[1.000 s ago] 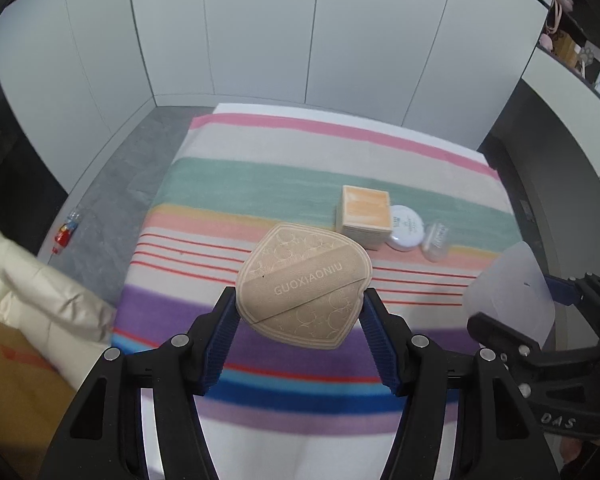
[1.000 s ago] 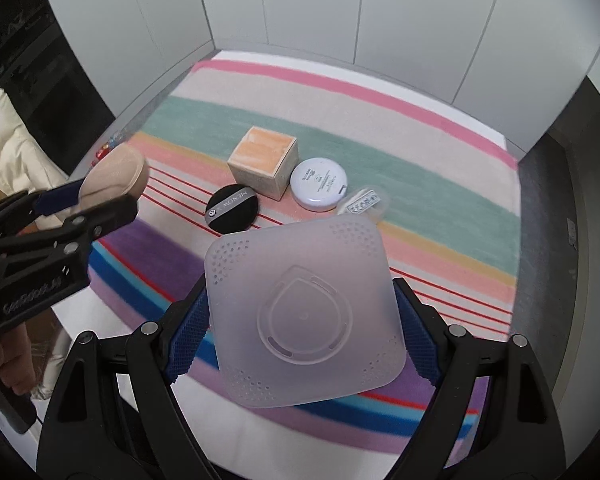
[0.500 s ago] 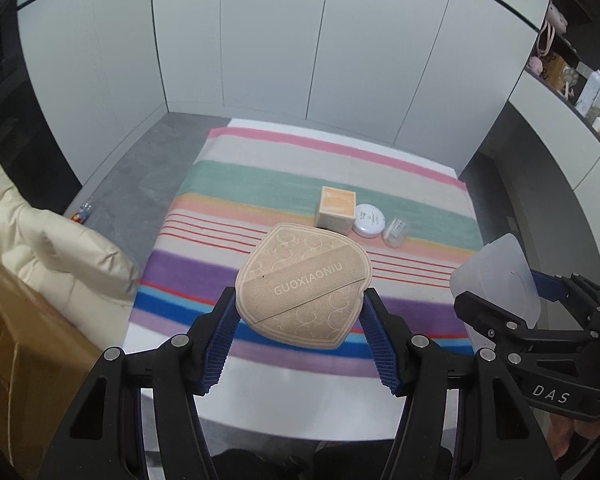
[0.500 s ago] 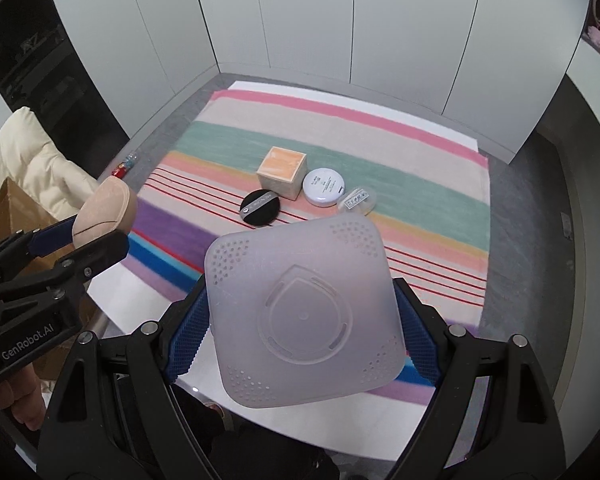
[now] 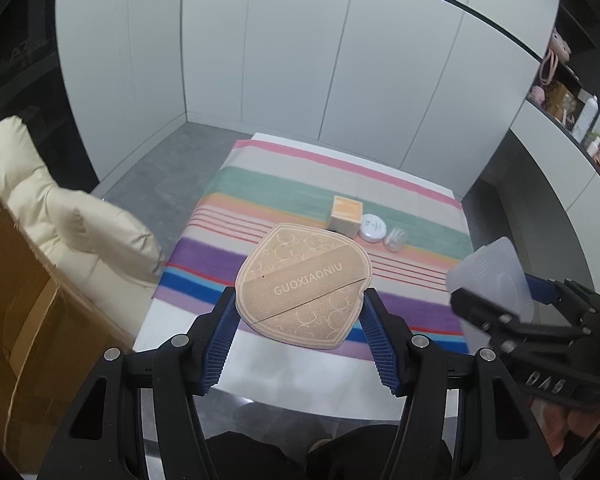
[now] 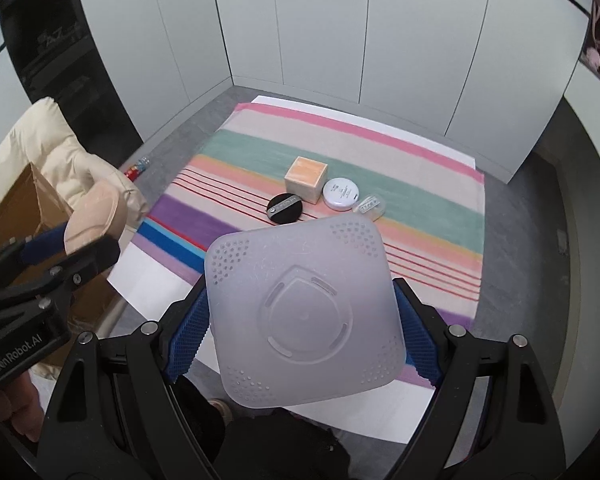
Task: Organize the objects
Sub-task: 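Lift the sponge puff and frosted case and carry both toward the cardboard box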
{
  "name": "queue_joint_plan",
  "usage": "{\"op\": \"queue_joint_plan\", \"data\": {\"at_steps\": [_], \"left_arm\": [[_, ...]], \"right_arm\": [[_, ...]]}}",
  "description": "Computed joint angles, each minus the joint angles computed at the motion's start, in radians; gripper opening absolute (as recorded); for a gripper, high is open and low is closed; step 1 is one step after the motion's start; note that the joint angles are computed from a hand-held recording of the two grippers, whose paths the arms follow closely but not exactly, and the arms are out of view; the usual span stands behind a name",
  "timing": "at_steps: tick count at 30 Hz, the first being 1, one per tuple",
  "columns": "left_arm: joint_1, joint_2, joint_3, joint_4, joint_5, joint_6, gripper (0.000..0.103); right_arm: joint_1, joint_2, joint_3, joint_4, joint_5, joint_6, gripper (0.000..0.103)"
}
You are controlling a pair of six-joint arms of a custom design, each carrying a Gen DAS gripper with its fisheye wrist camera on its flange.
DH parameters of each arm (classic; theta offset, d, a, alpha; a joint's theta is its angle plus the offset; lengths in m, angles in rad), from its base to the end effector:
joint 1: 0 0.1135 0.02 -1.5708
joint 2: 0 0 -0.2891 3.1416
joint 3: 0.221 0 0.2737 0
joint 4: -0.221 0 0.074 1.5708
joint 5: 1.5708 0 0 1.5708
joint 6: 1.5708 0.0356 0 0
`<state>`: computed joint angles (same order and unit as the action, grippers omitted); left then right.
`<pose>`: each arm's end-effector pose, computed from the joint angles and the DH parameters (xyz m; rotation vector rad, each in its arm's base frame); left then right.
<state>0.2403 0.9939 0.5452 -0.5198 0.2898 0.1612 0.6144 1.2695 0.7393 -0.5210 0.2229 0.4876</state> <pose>0.1872 0.0354 0.2049 0.0143 2.4922 -0.2018 0.2079 0.1371 0.2119 -0.0870 2.5830 0.1132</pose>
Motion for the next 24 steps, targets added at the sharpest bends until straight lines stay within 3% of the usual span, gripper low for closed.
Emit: {"op": "queue_joint_plan", "data": {"at_steps": [4,12,24], "left_arm": [[0.069,-0.029,-0.013,-0.016,0.035,0.047,0.062],[0.207,-0.039,0.006,-0.022,0.121,0.138,0.062],[0.435,0.069,0.033,-0.014,0.207,0.260,0.062]], "right_arm": [[0.026,0.016,0.018,-0.002,0.059,0.011,0.087],[0.086,0.065,0.084,0.021,0.059,0.010,0.087],[0.194,0.201,0.191,0.056,0.065,0.003,0.087]]}}
